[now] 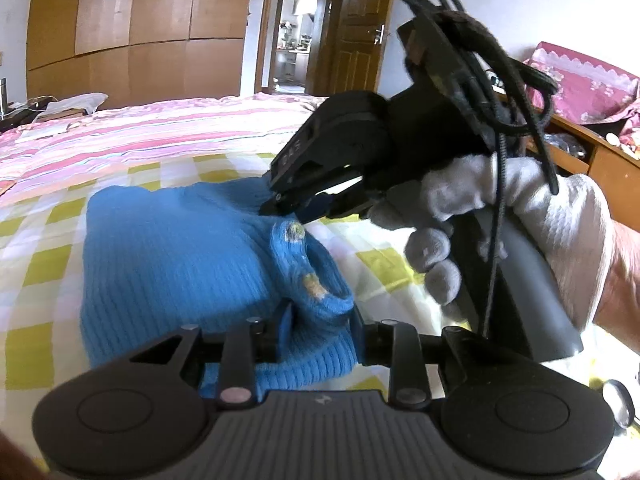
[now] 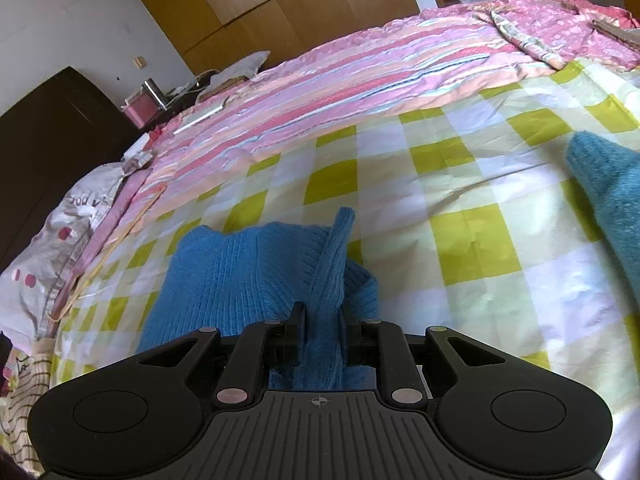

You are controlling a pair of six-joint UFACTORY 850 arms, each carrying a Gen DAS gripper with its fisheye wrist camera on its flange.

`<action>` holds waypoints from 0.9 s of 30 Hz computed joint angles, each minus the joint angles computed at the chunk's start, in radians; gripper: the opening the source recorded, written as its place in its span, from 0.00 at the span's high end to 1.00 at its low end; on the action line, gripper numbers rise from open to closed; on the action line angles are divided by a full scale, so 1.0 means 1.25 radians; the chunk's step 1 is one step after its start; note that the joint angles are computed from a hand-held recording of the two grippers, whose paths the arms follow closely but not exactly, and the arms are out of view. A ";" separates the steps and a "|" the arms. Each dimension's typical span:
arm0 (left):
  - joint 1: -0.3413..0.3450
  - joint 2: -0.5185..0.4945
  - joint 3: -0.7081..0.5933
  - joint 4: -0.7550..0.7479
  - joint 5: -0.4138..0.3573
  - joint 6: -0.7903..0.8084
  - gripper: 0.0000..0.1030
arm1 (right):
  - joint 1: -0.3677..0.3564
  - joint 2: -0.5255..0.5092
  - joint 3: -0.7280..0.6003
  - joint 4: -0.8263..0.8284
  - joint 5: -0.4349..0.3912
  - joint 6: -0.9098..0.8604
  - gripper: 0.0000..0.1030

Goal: Fold small clothes
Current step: 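Fold the held sweater edge over the bundle with the right tool, then lower the folded edge onto the sweater and open the right tool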

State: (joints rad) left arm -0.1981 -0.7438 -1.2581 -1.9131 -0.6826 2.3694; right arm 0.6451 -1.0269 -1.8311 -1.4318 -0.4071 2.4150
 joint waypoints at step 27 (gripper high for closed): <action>0.075 -0.030 -0.061 -0.033 0.070 -0.060 0.65 | 0.076 0.053 0.117 -0.158 -0.010 0.181 0.99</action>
State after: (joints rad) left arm -0.1040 -0.7815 -1.3339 -1.9544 -0.5951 2.2948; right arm 0.7405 -0.9613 -1.6842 -1.6292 -0.4191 2.6408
